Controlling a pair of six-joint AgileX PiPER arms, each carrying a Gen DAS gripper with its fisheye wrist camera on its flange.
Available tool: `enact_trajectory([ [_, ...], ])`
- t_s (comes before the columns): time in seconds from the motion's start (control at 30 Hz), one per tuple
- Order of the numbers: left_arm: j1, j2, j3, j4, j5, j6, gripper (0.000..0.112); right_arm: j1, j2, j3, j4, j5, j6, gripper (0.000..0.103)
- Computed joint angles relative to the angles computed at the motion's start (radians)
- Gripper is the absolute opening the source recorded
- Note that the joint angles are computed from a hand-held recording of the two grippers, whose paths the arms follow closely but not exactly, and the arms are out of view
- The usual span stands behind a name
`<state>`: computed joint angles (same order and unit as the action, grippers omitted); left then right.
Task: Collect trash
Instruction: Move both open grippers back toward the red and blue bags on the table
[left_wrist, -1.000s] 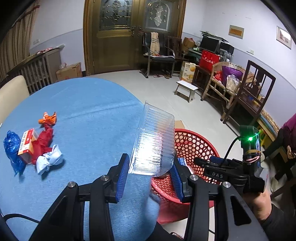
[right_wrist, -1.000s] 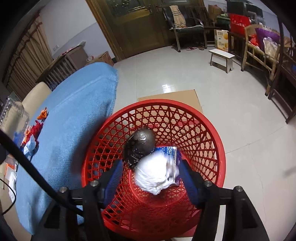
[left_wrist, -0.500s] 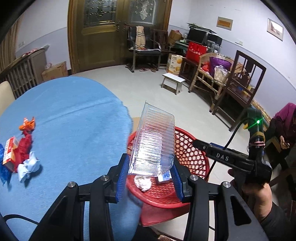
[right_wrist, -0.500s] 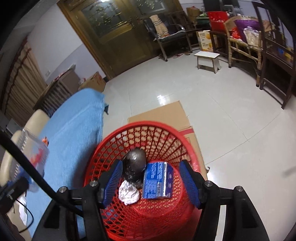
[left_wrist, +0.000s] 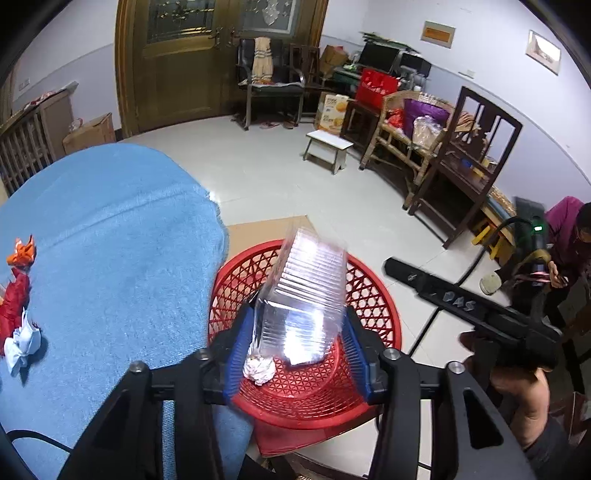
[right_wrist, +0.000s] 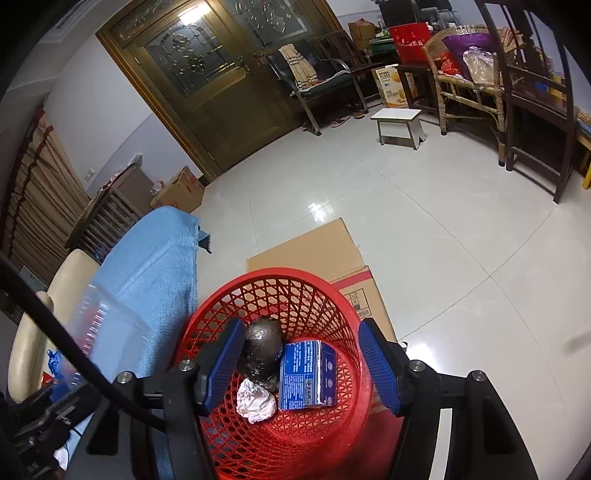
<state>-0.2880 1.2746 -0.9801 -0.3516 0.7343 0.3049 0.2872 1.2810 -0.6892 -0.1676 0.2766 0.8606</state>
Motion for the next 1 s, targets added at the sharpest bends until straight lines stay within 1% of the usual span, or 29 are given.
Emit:
enact_trajectory([
  [0.1,0.047,-0.006,0.009,-0.028,0.018,0.029,0.063,-0.006,-0.016,0.002,-0.036,0.007,0.04,0.068],
  [0.23,0.156,-0.043,0.023,-0.093,0.052,0.096,0.064,-0.008,-0.025,-0.001,-0.059,0.017,0.065,0.068],
  [0.33,0.274,-0.072,0.036,-0.145,0.084,0.165,0.064,0.014,-0.02,-0.009,-0.08,0.026,0.092,0.068],
  [0.43,0.419,-0.098,0.055,-0.209,0.129,0.253,0.065,0.044,-0.007,-0.026,-0.103,0.036,0.12,0.069],
  [0.47,0.486,-0.11,0.066,-0.229,0.148,0.289,0.065,0.058,-0.002,-0.033,-0.112,0.039,0.131,0.069],
  [0.5,0.518,-0.117,0.075,-0.237,0.154,0.303,0.065,0.074,0.004,-0.042,-0.121,0.045,0.14,0.069],
  [0.67,0.782,-0.135,0.11,-0.318,0.234,0.443,0.066,0.163,0.047,-0.085,-0.196,0.065,0.226,0.07],
  [0.9,1.111,-0.089,0.123,-0.404,0.327,0.623,0.066,0.32,0.141,-0.204,-0.261,0.127,0.283,0.07],
  [1.0,1.217,-0.062,0.114,-0.433,0.363,0.67,0.066,0.391,0.192,-0.273,-0.273,0.159,0.278,0.07],
])
